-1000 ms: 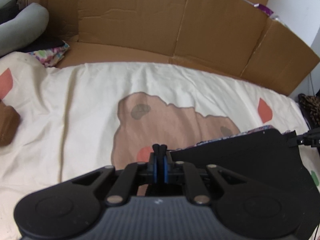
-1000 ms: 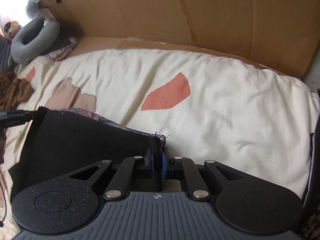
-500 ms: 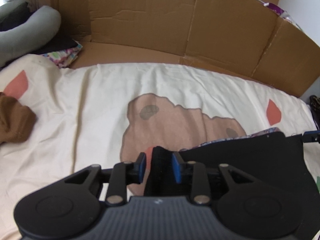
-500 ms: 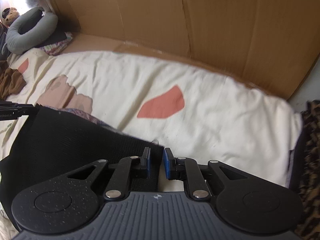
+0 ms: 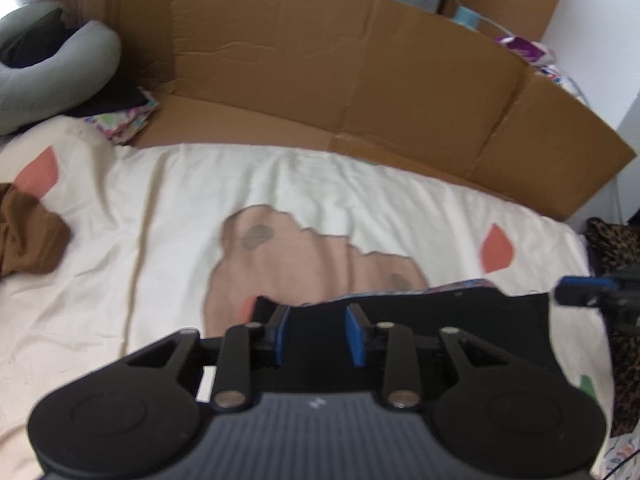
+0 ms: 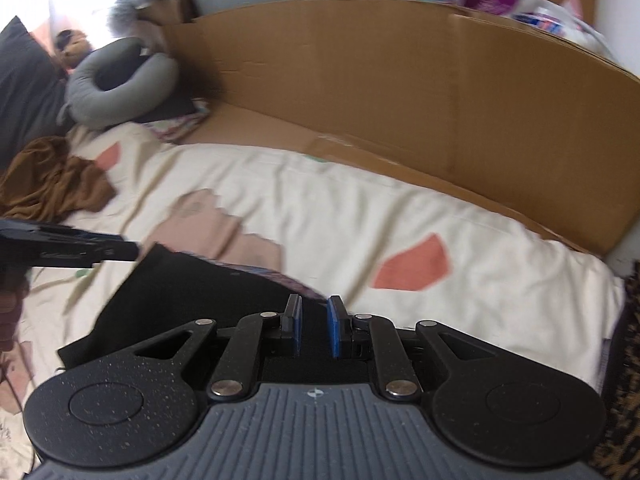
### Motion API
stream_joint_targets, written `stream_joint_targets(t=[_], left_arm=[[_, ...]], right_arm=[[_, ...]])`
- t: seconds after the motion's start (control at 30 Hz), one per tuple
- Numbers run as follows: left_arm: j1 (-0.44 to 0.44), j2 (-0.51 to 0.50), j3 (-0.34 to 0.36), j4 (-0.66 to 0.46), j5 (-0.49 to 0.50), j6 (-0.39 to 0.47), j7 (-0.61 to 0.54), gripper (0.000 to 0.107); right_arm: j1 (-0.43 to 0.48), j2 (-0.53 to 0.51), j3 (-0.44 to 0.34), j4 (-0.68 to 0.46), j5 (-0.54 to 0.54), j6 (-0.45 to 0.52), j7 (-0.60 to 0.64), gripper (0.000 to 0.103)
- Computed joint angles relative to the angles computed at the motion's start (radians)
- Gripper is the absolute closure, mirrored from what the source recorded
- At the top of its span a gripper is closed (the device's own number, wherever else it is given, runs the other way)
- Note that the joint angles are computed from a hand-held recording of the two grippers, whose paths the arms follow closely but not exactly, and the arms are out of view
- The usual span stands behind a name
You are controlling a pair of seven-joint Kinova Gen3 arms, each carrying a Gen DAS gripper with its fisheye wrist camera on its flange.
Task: Fold clothes
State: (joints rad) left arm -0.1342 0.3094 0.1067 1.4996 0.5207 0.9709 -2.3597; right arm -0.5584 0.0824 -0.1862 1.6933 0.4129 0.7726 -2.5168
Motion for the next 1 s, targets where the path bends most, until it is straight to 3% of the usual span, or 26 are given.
stream_joint_targets(t=[0.17, 0.37, 0.5, 0.7, 0.87, 1.0], left_arm=[[-0.003, -0.013, 0.024, 0.043, 0.055, 0.003, -0.072, 0.075], [0.035, 0.005, 0.022, 0.075, 0.040, -0.026, -0.113, 0.077], [0.042, 0.019, 0.027, 0.094, 0.033, -0.062, -0.134, 0.072], [0.041, 0.040, 0.040, 0.116, 0.029, -0.107, -0.168, 0.072], [0.040, 0.050, 0.044, 0.096, 0.020, -0.094, -0.164, 0.072], [0.022, 0.026, 0.038, 0.075, 0.041, -0.063, -0.135, 0.080]], right_arm=[[-0.040, 0.050, -0.009, -0.026, 0.024, -0.022, 0.006, 0.089], [-0.083, 0.110, 0.016, -0.046, 0.040, -0.028, 0.013, 0.089], [-0.094, 0.146, 0.041, -0.047, 0.034, -0.031, 0.023, 0.086], [-0.086, 0.171, 0.059, -0.028, 0.011, -0.078, 0.072, 0.088], [-0.056, 0.177, 0.066, -0.012, -0.039, -0.132, 0.125, 0.089], [-0.040, 0.158, 0.068, -0.043, -0.087, -0.084, 0.183, 0.086]])
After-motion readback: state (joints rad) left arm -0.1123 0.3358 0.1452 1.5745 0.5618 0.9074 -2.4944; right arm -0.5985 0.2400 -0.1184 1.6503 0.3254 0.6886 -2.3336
